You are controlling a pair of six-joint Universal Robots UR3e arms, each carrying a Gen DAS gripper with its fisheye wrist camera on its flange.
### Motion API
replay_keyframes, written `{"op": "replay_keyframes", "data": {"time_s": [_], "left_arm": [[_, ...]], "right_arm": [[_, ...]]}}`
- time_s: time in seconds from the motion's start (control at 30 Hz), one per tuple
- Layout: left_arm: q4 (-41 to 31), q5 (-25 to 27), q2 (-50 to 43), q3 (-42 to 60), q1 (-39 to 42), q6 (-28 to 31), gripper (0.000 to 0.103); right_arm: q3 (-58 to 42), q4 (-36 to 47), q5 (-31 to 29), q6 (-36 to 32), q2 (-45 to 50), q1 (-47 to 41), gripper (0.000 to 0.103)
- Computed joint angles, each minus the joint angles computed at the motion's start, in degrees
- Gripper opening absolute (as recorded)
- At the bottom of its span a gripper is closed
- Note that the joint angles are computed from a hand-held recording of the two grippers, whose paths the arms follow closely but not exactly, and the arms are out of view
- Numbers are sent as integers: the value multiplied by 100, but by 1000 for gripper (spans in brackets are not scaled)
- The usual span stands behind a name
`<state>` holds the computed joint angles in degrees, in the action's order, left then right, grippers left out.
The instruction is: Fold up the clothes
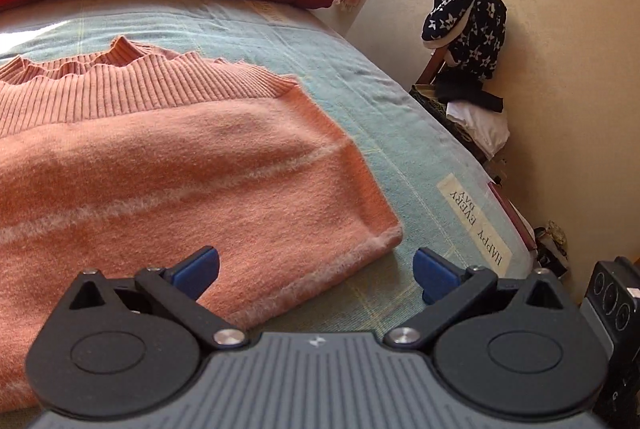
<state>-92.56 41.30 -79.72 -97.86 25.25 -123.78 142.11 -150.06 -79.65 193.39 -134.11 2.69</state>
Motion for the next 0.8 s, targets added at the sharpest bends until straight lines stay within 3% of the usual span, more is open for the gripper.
{"op": "replay_keyframes", "data": {"time_s": [0.13,0.33,0.47,0.57,0.7,0.8], "left_arm": [[609,238,-189,-189,-357,-505,102],[124,219,410,-96,519,383,102],[-128,220,496,127,1524,775,102],[94,538,294,67,2086,687,102],[42,683,180,-273,2839,1120,102],[-728,489,278,-101,3241,1741,102]], "right_arm": [[-12,279,62,-132,-245,-97,103],[124,736,425,-278,-835,-546,103],[31,152,-149,-13,-205,68,103],[-82,-86,-413,98,158,466,103],[-304,-293,-876,273,653,1057,103],[-371,-487,-1016,207,798,1311,103]]}}
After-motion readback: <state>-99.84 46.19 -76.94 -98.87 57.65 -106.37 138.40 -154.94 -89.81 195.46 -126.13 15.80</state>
